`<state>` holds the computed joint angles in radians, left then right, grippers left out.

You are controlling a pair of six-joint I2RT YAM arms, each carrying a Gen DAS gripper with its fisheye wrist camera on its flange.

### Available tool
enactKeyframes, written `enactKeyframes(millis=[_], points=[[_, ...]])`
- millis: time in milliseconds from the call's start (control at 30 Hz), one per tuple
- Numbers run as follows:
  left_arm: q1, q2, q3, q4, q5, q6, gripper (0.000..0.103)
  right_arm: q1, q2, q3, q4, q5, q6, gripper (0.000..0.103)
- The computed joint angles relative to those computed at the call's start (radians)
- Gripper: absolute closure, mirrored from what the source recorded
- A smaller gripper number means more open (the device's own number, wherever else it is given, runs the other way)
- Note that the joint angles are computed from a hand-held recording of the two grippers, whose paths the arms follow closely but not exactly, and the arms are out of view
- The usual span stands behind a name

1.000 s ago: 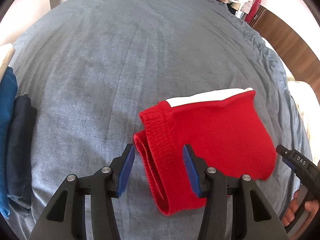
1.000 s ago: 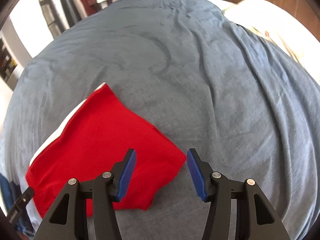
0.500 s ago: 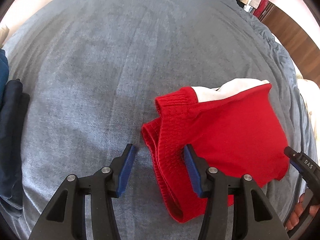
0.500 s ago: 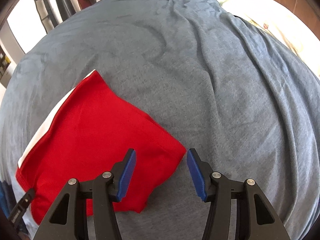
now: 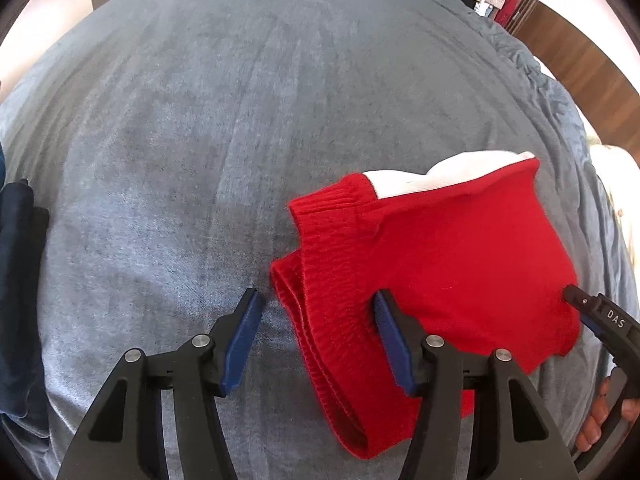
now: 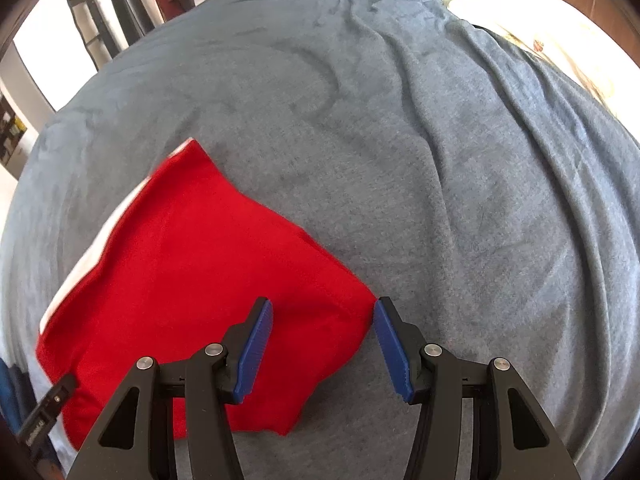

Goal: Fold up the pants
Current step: 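Close the left tool on the folded waistband edge of the shorts, then close the right tool on the shorts while the left tool lifts the waistband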

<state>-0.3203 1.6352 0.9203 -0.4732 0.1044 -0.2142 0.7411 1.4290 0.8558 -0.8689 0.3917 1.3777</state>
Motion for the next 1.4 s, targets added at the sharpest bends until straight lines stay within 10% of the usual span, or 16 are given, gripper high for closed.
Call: enactKeyframes(millis=[567, 733, 933, 1400], points=[[-0.022, 0.07, 0.025, 0.038, -0.017, -0.003, 0.042, -0.078, 0.048, -0.062, 0.141, -0.011, -0.111, 0.05], [-0.014, 0.069, 0.015, 0.052, 0.01, -0.012, 0.053, -0.095, 0.076, -0.073, 0.194, -0.018, -0.127, 0.053], [0.014, 0.06, 0.018, 0.031, 0.08, -0.031, 0.074, -0.097, 0.081, -0.062, 0.232, -0.042, -0.174, 0.085], [0.043, -0.124, 0.082, -0.126, 0.142, -0.021, 0.084, -0.031, -0.058, 0.079, 0.028, 0.077, -0.162, 0.088]])
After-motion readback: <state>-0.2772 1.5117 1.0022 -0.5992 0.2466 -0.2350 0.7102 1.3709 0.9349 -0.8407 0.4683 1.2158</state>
